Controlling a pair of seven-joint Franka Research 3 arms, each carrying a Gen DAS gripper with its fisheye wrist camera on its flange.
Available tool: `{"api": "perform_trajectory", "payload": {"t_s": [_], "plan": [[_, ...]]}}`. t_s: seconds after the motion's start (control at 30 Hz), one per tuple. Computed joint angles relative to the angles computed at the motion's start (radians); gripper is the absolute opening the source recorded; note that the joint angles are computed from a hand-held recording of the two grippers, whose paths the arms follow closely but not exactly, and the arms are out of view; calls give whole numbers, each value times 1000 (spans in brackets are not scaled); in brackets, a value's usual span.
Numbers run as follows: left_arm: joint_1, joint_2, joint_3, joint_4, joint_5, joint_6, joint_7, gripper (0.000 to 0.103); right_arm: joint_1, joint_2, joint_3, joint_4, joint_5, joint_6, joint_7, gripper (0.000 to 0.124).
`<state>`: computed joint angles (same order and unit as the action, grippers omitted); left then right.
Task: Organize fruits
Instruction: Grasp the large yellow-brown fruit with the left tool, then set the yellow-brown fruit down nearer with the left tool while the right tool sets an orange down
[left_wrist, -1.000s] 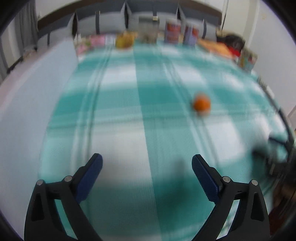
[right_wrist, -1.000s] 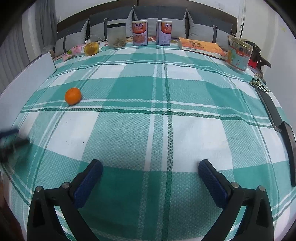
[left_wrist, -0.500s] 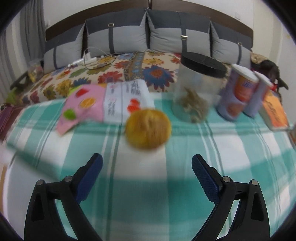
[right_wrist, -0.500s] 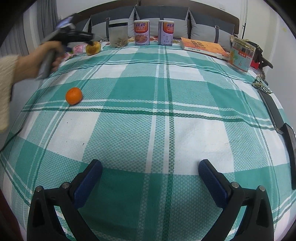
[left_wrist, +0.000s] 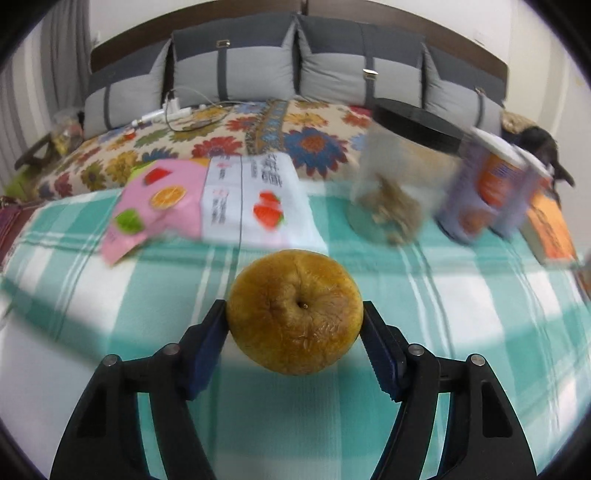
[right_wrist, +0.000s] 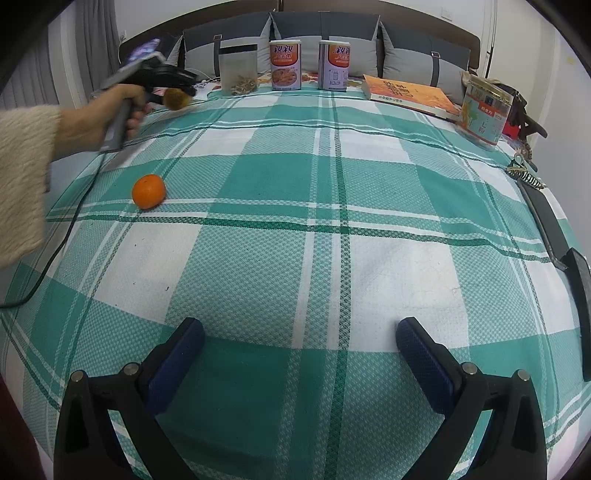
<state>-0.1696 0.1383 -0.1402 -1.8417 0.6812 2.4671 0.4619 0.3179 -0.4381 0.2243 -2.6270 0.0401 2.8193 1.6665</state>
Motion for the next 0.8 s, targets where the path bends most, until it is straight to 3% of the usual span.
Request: {"api": "perform_trajectory", "payload": {"t_s": [0.13,0.3,0.33,0.4,0.47,0.53,0.57,0.73,0.77,0.8], "plan": [[-24,-209,-56,-192,-128,-31,99,72,1,-1,-1,0,0,0,0,103],[-100,-457,-126,-444,-285,-69,92,72,25,-4,-24,-1,29,5,-18,103],[-114,-498,-142,-491,-302,-69,67,72,71,-5,-66,-2,84,24,-54,103],[-132,-545,-167,-548,-313,-74,31,72,234,9,-193,23,258,86,-208,103],[-148,-579,-177,-592,-330,-65,-2,72,360,61,-276,96,390,91,-366,102],[-146,-606,-196,-614,-314,-61,-47,72,414,155,-301,205,450,40,-459,91],[-148,-616,-202,-617,-310,-68,-63,72,412,209,-289,260,451,16,-477,80],[-159,-652,-205,-645,-303,-58,-104,72,351,416,-192,448,319,-61,-428,58],[-163,-658,-206,-654,-302,-53,-108,72,342,417,-174,437,285,-18,-422,32],[-167,-661,-206,-659,-301,-48,-109,72,332,419,-161,439,281,-18,-438,29]]}}
